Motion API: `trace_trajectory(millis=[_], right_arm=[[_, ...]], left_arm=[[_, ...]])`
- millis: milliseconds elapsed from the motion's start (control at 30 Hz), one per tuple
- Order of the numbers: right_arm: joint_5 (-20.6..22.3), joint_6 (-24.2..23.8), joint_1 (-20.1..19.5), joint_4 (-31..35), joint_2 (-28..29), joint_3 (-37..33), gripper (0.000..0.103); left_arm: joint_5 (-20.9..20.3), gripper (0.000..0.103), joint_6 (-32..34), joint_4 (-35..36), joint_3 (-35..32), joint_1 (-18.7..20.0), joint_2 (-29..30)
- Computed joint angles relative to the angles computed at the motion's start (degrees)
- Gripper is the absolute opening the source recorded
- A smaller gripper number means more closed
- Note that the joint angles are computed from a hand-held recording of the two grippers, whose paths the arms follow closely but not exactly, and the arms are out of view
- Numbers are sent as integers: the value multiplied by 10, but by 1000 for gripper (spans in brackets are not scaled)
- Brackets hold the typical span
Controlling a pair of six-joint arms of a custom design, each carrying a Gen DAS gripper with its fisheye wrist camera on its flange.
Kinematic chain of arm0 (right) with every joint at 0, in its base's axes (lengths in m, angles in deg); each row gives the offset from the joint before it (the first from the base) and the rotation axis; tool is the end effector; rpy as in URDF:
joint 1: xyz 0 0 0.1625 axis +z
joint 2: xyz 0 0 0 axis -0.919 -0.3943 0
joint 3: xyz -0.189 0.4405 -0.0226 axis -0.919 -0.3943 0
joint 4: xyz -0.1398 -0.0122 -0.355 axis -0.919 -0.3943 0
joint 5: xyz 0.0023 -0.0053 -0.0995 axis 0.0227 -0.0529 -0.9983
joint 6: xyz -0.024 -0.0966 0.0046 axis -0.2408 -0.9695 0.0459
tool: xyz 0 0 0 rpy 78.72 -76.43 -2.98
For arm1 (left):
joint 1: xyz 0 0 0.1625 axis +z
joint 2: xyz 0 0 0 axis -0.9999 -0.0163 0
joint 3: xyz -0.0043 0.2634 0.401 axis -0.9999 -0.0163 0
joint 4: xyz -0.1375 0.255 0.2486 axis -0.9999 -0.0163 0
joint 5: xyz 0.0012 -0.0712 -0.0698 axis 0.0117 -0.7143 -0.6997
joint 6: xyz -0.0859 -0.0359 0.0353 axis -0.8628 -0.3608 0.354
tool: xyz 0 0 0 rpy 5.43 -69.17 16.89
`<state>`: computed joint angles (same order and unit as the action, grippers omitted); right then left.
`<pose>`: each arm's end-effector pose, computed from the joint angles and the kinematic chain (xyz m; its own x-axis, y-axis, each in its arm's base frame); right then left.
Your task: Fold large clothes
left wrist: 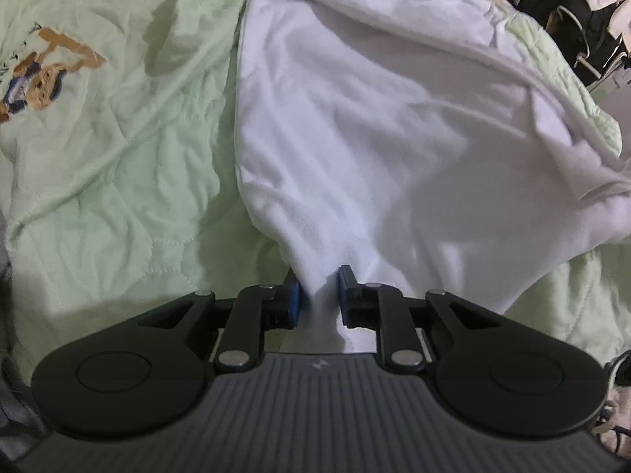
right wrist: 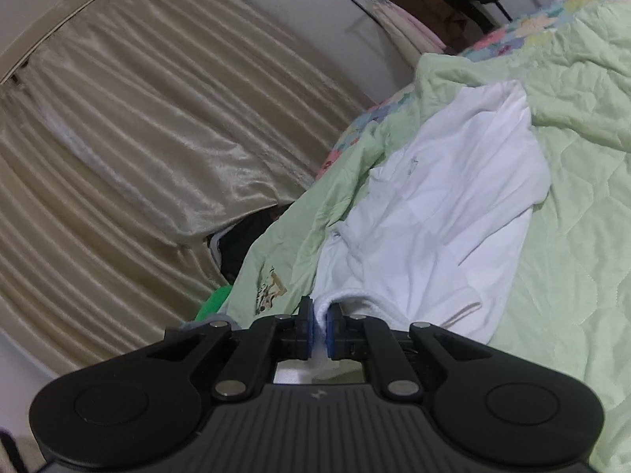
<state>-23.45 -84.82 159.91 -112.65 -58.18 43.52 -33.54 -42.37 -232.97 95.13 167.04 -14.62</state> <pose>0.1861 -0.5317 0.2010 -0.9400 -0.3278 -0.0945 -0.2140 0.7823 -0.5850 0.0570 -0.5872 0.3482 -0.8844 0.1235 -0.4500 0.2618 0.9296 -0.2593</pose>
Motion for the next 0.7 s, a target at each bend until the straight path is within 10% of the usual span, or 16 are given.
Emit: trace_trajectory(millis=[267,567,700], right_arm=[[-125,-12,37,44,35,-17,21],[70,19,-6,33,39,-57,8],[50,41,-5,16,44,-98,8]], left_arm=[[68,9,53,-22,18,-18,9],[3,9,71,-55,-35,-19,12],[-2,9,76,-61,-66,-18,33]])
